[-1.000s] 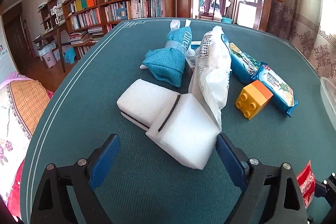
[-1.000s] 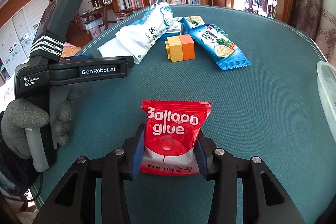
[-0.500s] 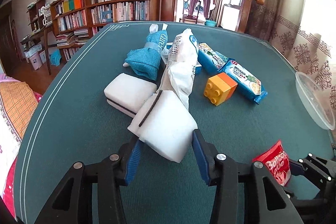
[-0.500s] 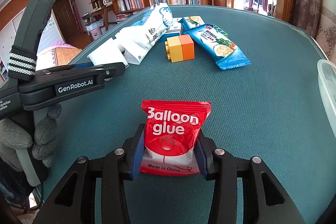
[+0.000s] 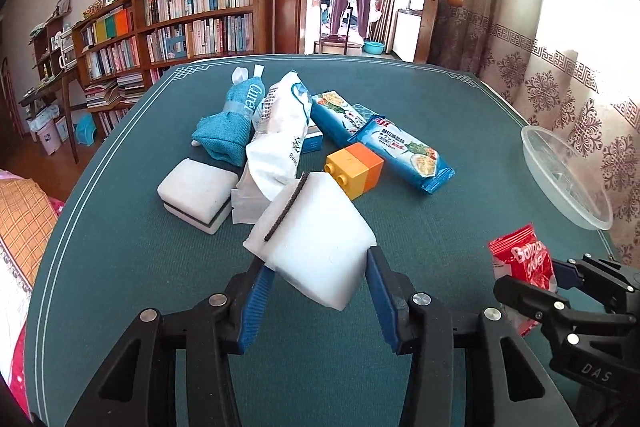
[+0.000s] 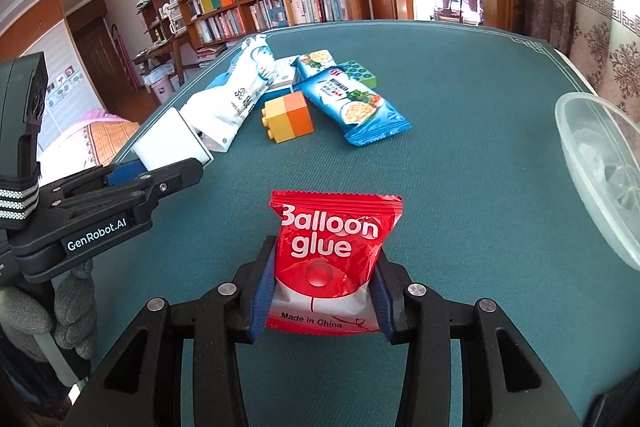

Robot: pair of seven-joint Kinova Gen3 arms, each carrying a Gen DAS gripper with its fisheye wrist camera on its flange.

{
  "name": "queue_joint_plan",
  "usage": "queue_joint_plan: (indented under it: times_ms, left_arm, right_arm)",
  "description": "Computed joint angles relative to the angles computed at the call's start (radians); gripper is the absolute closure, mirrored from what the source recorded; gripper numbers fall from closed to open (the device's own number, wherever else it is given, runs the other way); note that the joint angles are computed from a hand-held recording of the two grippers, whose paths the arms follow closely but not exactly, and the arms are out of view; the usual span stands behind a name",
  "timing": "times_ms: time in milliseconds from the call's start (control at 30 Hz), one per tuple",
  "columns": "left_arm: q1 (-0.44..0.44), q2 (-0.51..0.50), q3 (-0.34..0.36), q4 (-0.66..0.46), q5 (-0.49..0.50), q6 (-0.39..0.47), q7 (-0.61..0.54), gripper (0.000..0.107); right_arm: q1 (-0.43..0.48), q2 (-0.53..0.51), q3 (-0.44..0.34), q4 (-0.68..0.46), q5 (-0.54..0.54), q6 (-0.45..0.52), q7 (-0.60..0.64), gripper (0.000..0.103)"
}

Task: Organize objects
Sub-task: 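Carry the glue packet into the clear bowl with the right gripper while the left gripper grasps a white sponge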

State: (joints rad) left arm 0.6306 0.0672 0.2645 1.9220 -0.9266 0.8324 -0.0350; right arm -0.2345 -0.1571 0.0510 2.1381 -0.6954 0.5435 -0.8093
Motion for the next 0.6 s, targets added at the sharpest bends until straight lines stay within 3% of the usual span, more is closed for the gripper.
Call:
queue_joint_plan:
  times_ms: [367, 600]
  left_arm:
    - [0.039, 0.054, -0.009, -0.074, 0.004, -0.009, -0.072, 0.058]
    - [0.085, 0.089, -0.026, -0.130, 0.008, -0.003, -0.129, 0.058]
  right_arm:
    - [0.124, -0.033, 0.106, -0.047, 0.076, 0.028, -0.037, 0.059]
    - [0.225, 0.020, 0.168, -0.122, 0.097, 0.008, -0.052, 0.059]
